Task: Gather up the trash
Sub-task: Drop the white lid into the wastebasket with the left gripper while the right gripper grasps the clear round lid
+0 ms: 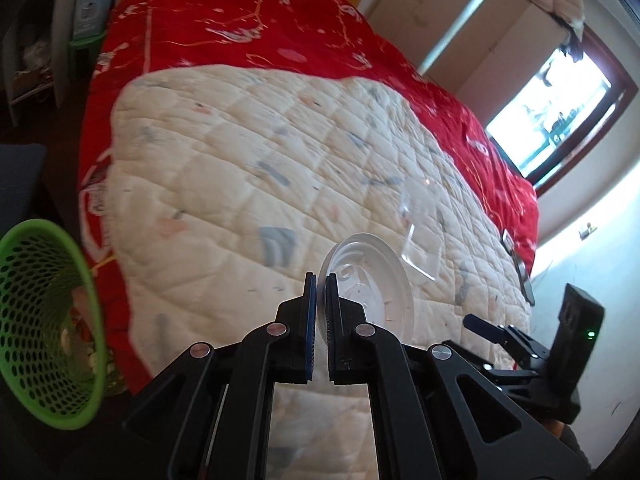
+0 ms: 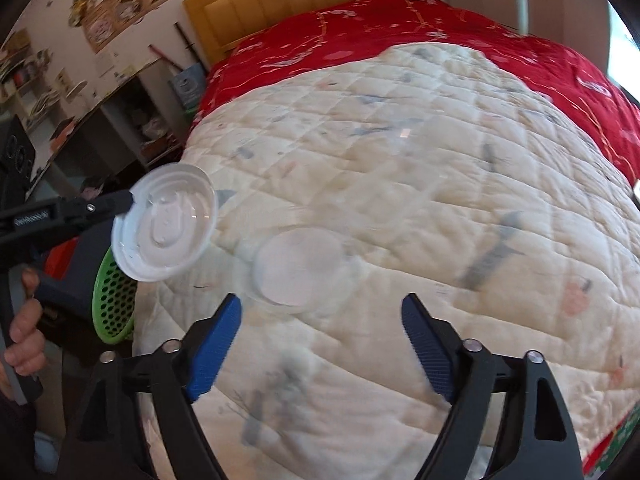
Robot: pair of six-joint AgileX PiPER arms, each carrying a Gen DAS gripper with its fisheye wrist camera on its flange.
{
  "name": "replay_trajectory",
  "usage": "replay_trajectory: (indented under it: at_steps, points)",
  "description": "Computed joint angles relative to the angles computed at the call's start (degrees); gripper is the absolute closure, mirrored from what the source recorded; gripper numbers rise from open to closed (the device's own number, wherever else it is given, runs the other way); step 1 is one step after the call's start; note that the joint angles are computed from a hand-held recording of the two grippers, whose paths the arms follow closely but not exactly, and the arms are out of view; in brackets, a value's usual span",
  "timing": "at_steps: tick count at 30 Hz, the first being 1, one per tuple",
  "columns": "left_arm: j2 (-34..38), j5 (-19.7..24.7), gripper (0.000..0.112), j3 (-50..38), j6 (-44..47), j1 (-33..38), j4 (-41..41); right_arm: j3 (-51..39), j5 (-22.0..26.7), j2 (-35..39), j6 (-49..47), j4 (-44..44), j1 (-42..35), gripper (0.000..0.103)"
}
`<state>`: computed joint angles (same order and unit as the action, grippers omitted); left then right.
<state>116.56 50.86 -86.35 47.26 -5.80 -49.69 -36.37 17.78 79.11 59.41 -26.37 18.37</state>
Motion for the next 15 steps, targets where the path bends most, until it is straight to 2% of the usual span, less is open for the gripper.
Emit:
replay_trajectory:
  at_steps: [2, 6, 10, 12, 15]
  points:
    - [-0.3, 0.6, 0.109, -0.1, 0.6, 2.4, -0.3, -1.9, 0.0, 2.6, -0.8, 0.0, 0.7, 0.018]
    - [-0.5, 1.7, 0.109, -0.7, 1.6, 6.4, -0.4, -5.6, 0.2, 8.0, -1.8, 0.1, 1.3, 0.015]
    - [0.0, 2.5, 0.109, -1.7, 2.5, 10.9, -0.2, -9.3, 1.0, 13.0, -4.5, 1.9, 0.8, 0.014]
    - [0.4, 2.1, 0.109, -2.2, 2.8, 13.2, 0.5, -11.0, 2.2, 15.1, -2.5, -0.2, 1.0, 0.014]
    - [1.4, 1.7, 0.109, -3.4, 2.3, 16.0, 1.8, -11.9, 1.6, 16.7, -3.3, 0.9, 0.3, 0.014]
